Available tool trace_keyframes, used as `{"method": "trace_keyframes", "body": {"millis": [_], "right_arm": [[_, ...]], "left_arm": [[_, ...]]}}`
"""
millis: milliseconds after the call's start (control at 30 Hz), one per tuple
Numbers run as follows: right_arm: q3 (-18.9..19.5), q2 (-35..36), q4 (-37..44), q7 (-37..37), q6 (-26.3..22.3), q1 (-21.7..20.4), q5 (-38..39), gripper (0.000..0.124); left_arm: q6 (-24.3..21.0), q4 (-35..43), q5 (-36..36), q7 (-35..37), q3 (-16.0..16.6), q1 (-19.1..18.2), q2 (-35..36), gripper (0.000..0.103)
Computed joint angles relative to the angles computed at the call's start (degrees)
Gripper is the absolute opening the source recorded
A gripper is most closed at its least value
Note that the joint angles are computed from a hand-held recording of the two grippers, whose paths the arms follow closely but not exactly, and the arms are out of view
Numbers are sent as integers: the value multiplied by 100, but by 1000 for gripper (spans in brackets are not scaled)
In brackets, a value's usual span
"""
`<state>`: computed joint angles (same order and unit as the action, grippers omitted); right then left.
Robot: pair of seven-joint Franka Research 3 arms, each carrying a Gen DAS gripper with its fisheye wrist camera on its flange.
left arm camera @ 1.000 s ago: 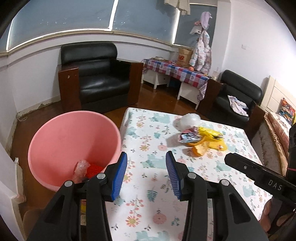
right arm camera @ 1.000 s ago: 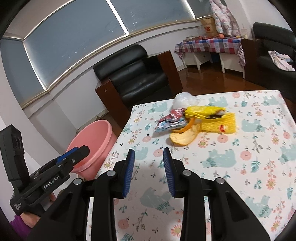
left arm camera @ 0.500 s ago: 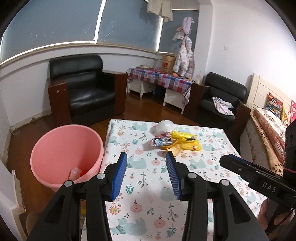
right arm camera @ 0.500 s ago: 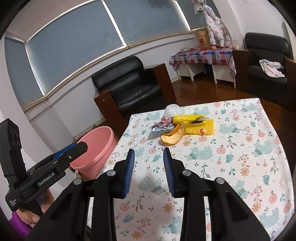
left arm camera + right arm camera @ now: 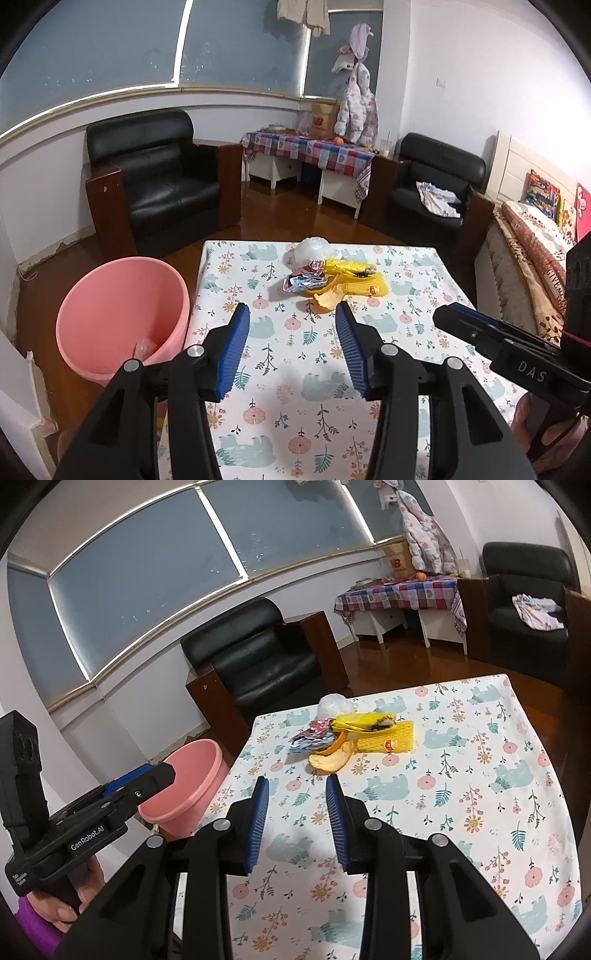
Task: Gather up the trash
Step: 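Move both open tools back over the wrappers and yellow bag on the table, then grasp the crumpled colourful wrapper with the left tool while the right tool grasps the yellow plastic bag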
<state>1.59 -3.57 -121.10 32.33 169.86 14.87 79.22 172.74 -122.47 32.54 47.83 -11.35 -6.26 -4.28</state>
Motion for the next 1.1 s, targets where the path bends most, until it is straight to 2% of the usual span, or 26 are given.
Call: {"method": "trace_keyframes", "body": {"millis": [200,367,667,867,1033,1100], "right_arm": [[-84,329,352,133,-259,-210,43,33],[-91,705,727,495,-302,-486,-289,33],[2,1489,1503,1811,-509,-1002,-1461,33],[170,1952,2020,2372,-754,-1145,-2265,33],[348,2285,2454,2484,-918,-1242,-2592,33],[392,2487,2714,2591,-1007,-1266,-2729,34]], "left_arm": [[-346,578,-164,345,28,-122,434,48],[-551,1130,-620,948,50,-209,929,48],[-814,2249,-1741,2298,-104,-152,1960,48],[-1308,3357,-2327,2994,-292,-89,2914,48],[-1658,4286,-2382,3055,-154,-279,3664,48],[-1892,4680,-2235,2879,50,-446,3958,48]]}}
